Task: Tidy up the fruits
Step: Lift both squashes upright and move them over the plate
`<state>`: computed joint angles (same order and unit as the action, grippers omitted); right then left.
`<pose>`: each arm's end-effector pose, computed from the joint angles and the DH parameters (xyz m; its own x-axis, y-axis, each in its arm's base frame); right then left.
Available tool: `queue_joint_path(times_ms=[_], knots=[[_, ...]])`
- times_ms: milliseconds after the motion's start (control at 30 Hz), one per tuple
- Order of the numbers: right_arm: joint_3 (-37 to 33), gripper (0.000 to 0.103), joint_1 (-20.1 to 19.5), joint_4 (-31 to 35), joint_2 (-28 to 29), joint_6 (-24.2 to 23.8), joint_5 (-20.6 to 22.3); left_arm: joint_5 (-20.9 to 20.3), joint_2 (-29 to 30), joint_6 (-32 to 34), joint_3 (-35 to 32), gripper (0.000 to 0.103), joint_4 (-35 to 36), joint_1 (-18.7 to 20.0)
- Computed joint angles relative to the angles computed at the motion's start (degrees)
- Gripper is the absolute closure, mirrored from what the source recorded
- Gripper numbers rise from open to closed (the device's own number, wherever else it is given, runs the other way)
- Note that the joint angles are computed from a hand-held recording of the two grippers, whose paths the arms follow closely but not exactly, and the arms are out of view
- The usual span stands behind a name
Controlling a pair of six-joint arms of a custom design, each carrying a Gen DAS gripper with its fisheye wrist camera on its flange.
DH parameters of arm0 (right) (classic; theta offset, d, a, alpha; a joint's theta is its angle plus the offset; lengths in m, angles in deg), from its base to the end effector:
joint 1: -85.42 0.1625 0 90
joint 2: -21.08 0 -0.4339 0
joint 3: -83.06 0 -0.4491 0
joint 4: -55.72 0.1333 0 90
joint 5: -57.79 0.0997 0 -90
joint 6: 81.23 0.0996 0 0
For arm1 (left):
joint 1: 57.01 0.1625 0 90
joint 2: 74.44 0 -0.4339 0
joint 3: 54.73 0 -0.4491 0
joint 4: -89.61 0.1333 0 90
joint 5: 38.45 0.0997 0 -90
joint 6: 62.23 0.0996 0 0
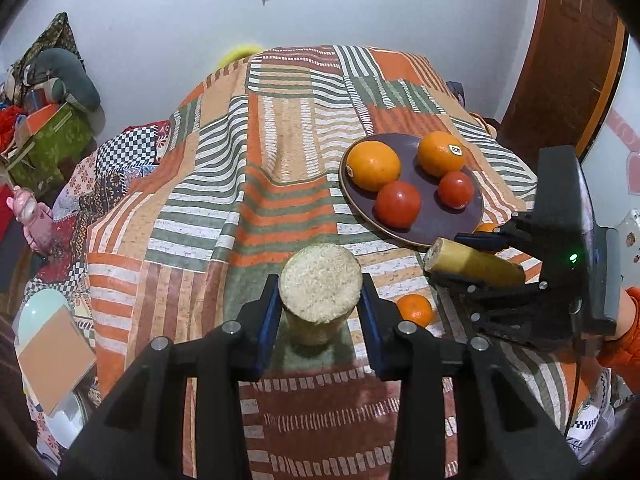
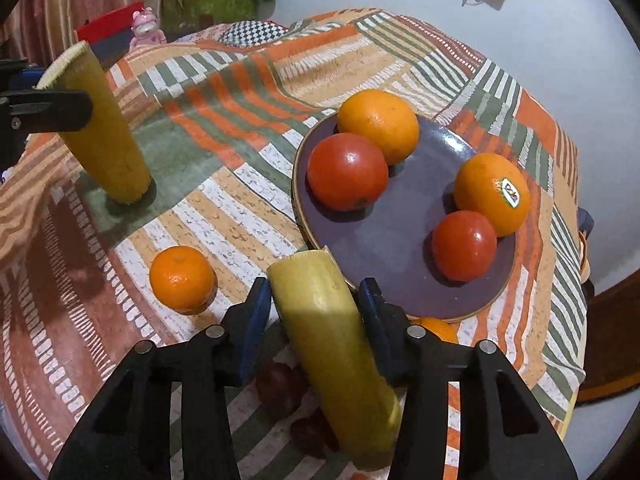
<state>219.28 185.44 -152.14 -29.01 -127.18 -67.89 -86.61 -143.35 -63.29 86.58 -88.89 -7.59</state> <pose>0.1499 -0.4163 0.0309 -0.4869 -0.4902 0.7229 -0.7162 0.6979 -0.0091 -0.1139 -0.4400 0.0956 -0.6976 0.3306 -0.6357 0.6122 0.7360 -0.2891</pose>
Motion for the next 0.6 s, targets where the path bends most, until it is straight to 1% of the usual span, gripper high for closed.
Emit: queue_joint_path(times_ms=[100,200,367,500,600], knots=[[1.5,0.067,-0.4,0.0,-2.5,1.5,1.8,0.4,-0.2,-0.4,0.2,0.066,0.3,-0.8],[3.3,0.069,-1.3,0.5,-6.7,3.7,4.4,0.3,-0.2,-0.8,0.2,0.066,0.3,-1.8],[5.8,0.071,-2.9,2.3,-13.1,7.3,8.1,0.2,0.5,-1.7,-0.3,0.066,0.1,-4.0],[8.0,0.071,-3.8,1.3,-17.5,8.2,10.1,0.0,1.7,-2.0,-1.4,0.066,0.1,-5.3],[9.5,0.071,-4.6,1.7,-21.2,9.0,12.1,-1.3,2.8,-2.2,-2.3,0.066,-0.3,-6.0]])
